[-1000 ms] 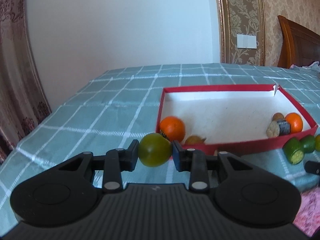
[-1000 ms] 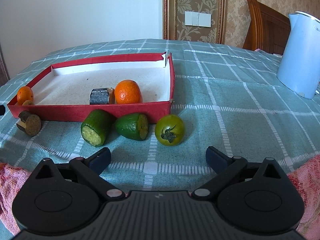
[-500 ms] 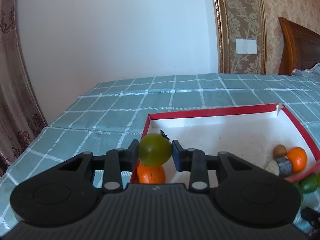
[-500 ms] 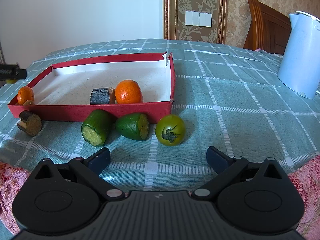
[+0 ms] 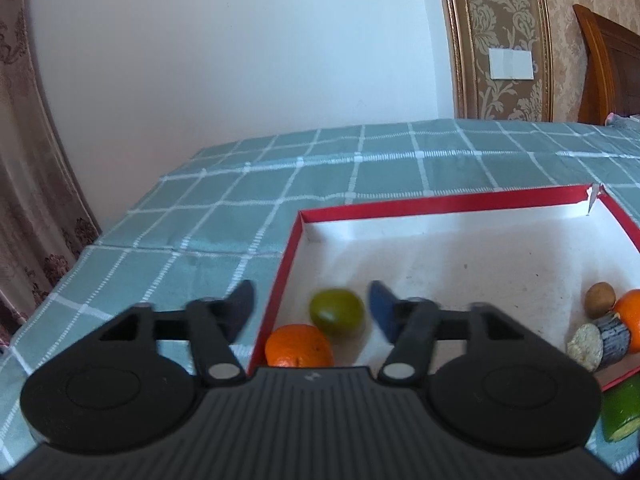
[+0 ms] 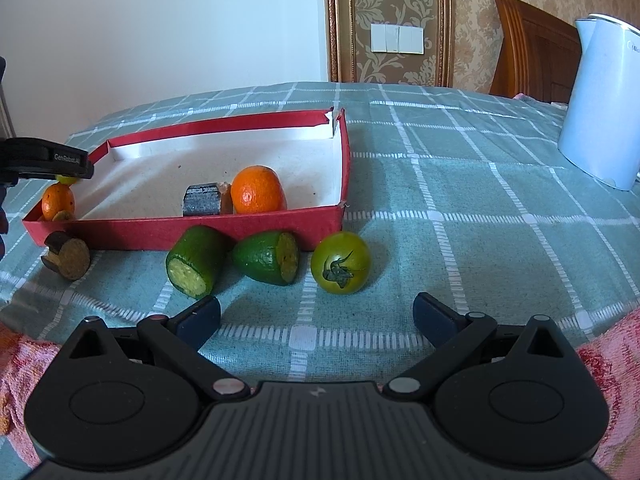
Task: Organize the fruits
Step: 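Reach the right gripper to the green tomato and close on it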
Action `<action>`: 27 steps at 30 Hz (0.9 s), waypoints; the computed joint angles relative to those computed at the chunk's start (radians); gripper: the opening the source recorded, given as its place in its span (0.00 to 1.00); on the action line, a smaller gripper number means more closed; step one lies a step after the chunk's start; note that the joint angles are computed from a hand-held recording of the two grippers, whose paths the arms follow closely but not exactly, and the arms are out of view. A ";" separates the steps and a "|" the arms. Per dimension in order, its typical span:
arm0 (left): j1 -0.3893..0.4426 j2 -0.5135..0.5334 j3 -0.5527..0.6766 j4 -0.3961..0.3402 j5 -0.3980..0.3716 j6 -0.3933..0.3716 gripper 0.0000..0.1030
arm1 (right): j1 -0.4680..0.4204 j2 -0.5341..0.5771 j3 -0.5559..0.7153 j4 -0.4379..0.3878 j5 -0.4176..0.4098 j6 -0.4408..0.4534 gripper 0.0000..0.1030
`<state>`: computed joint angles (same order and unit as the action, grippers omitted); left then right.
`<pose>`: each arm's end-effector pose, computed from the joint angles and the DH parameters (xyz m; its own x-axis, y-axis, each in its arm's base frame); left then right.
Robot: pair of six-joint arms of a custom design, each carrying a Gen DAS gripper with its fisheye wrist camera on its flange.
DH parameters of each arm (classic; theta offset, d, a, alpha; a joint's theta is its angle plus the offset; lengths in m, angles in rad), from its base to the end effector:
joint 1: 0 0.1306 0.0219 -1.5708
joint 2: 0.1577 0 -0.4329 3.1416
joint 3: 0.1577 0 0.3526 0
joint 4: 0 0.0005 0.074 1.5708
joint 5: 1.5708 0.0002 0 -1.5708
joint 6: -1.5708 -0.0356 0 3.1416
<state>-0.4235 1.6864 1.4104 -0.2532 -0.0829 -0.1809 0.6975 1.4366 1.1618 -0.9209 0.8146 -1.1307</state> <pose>0.5228 -0.2330 0.3959 -0.3908 0.3728 -0.8416 0.4216 0.8853 0.1964 0.3291 0.2414 0.3760 -0.5177 0.3761 -0.7685 0.5445 0.8377 0.0431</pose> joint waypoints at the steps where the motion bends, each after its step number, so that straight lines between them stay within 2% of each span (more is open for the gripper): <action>1: 0.004 -0.011 -0.013 0.013 0.005 0.001 0.79 | 0.000 0.000 0.000 0.001 0.000 0.000 1.00; 2: 0.009 -0.025 -0.031 0.032 0.015 0.001 0.83 | 0.000 0.000 0.000 0.000 0.000 0.000 1.00; 5: 0.030 -0.068 -0.080 0.060 0.038 -0.009 0.85 | 0.000 0.001 0.001 0.000 0.000 0.000 1.00; 8: 0.066 -0.106 -0.133 0.077 0.066 0.017 0.89 | 0.000 -0.002 -0.003 0.005 0.000 0.001 1.00; 14: 0.147 -0.142 -0.223 0.111 0.122 0.047 0.95 | -0.003 -0.039 -0.049 0.092 -0.007 0.023 1.00; 16: 0.164 -0.137 -0.237 0.122 0.119 0.057 0.95 | 0.001 -0.060 -0.074 0.137 -0.004 0.052 1.00; 20: 0.181 -0.121 -0.241 0.110 0.121 0.074 0.95 | 0.038 -0.094 -0.114 0.198 0.072 0.120 1.00; 24: 0.190 -0.124 -0.249 0.108 0.160 0.075 0.97 | 0.052 -0.104 -0.121 0.205 0.130 0.212 0.99; 27: 0.194 -0.124 -0.249 0.106 0.181 0.068 0.99 | 0.041 -0.104 -0.116 0.210 0.123 0.298 0.92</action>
<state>-0.2295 1.5627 1.1616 -0.1476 0.0976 -0.1132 0.7386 1.3325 1.0459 -0.7106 0.9377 -0.8330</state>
